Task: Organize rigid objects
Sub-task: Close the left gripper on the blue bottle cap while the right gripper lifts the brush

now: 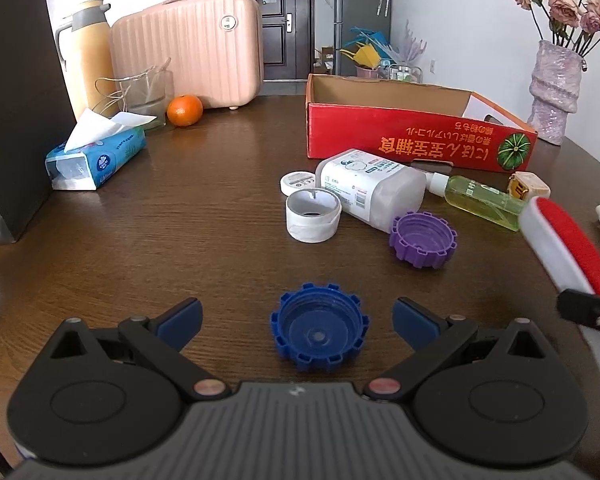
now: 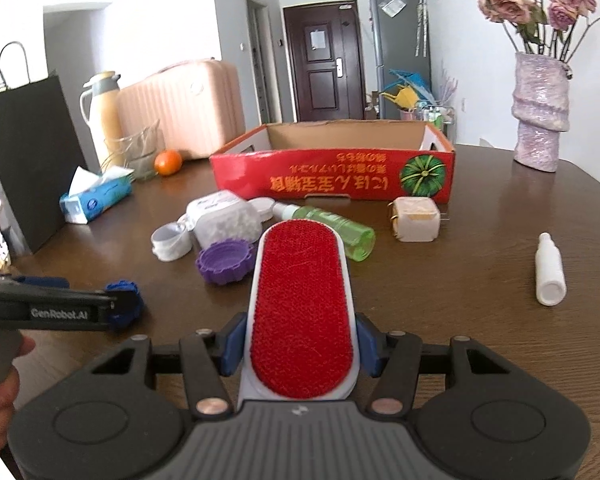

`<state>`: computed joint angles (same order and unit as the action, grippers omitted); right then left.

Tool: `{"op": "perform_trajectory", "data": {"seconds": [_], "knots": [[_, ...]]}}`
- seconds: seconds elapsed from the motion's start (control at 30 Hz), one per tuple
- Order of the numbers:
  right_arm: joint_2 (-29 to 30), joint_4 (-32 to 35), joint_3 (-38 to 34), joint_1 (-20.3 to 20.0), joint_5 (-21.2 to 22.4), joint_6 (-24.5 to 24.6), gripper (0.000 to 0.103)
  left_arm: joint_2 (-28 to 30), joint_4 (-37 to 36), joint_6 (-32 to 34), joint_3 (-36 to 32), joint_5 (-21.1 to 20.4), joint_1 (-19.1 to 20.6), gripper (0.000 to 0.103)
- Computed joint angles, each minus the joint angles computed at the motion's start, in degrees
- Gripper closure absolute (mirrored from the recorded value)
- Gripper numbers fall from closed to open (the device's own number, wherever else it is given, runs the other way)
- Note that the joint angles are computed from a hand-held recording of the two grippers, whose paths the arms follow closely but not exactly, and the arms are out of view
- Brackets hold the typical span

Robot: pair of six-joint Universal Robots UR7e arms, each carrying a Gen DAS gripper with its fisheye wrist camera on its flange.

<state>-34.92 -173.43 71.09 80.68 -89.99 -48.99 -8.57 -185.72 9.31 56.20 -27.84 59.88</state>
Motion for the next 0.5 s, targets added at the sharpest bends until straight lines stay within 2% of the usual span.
{"op": "perform_trajectory", "data": {"seconds": [0.23, 0.37, 0.43, 0.5], "knots": [[1.0, -1.0, -2.1, -0.4, 0.5, 2.3, 0.048, 2.8, -3.7, 4.4, -3.5, -0.1, 0.3, 0.000], [1.3, -1.4, -2.5, -0.6, 1.3, 3.1, 0.048, 2.0, -3.6, 3.4, -2.3, -1.9, 0.6, 0.000], [1.4, -1.3, -2.7, -0.6, 1.2, 3.3, 0.048, 2.5, -3.2, 3.7, -3.1, -1.1, 0.6, 0.002], [1.5, -1.4, -2.8, -0.6, 1.1, 3.4, 0.048, 2.4, -2.6, 3.4, -3.0, -1.2, 0.6, 0.010]]}}
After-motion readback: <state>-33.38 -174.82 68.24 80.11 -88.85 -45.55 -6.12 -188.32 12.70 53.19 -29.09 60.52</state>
